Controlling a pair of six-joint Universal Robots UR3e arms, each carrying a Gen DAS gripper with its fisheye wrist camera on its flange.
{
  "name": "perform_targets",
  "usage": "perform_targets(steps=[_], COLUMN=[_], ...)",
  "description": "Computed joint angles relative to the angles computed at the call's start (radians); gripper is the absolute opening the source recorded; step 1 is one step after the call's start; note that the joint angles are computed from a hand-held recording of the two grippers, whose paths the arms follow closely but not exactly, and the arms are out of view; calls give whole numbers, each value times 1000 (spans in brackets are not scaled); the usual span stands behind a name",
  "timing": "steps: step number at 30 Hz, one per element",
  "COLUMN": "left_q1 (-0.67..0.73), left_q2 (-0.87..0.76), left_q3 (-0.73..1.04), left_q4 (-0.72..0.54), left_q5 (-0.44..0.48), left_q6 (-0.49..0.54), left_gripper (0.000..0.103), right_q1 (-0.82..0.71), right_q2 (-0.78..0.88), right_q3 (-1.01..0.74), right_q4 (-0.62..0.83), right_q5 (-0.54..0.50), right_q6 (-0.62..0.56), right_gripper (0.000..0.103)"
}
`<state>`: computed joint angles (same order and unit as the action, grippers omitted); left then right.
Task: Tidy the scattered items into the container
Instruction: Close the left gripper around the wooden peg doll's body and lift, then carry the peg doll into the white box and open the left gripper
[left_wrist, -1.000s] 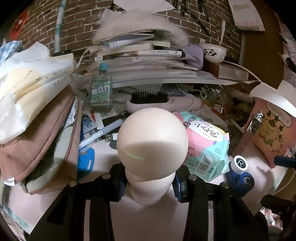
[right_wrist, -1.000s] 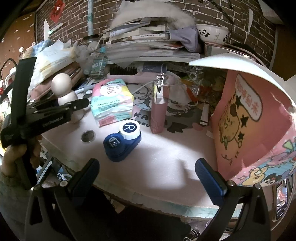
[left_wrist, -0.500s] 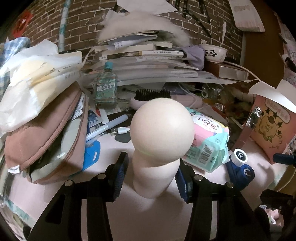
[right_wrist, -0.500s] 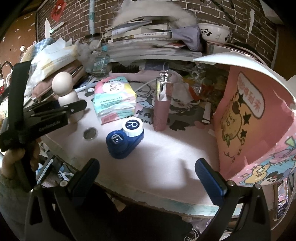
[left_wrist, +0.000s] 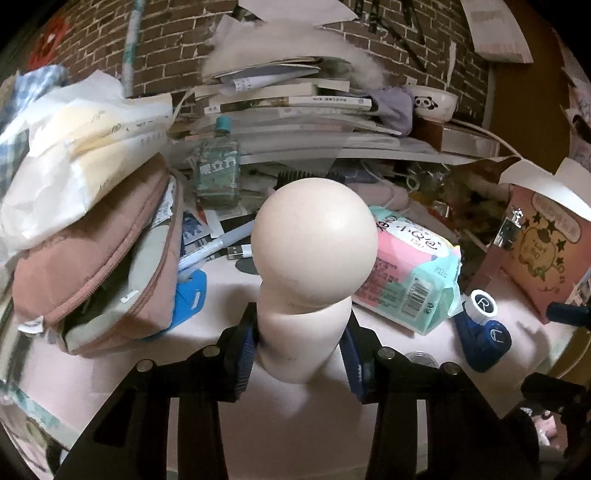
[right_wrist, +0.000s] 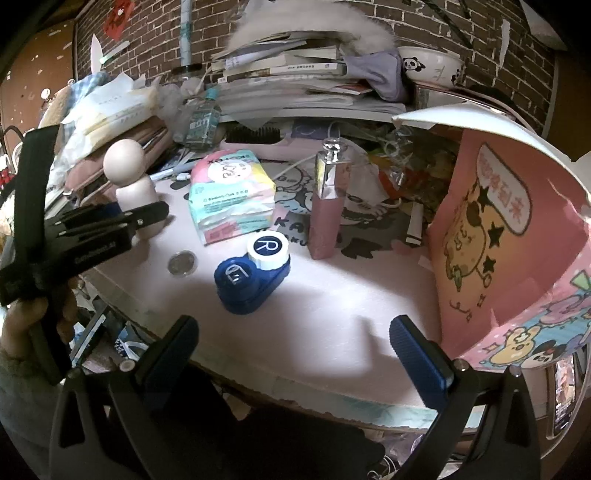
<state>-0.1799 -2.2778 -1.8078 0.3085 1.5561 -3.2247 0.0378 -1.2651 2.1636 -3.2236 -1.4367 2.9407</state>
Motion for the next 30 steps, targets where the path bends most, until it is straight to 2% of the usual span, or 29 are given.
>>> perform_targets(steps=[10, 17, 23, 30], left_q1=[-13, -39, -86, -142], left_q2=[47, 80, 102, 91], left_q3=[11, 90, 232, 455], left_q4=[-46, -133, -265, -420], left_q5=[2, 2, -3, -64], left_q6=[14, 53, 113, 168], left_gripper=[36, 36, 36, 36], right_q1=[-13, -18, -43, -81], right_q2=[-8, -21, -41, -83], right_q3=[4, 15, 33, 70], right_q4=[5, -3, -7, -8], right_q5=[16, 20, 40, 62], right_q6=[-2, 0, -6, -19], right_gripper=[103, 103, 103, 103])
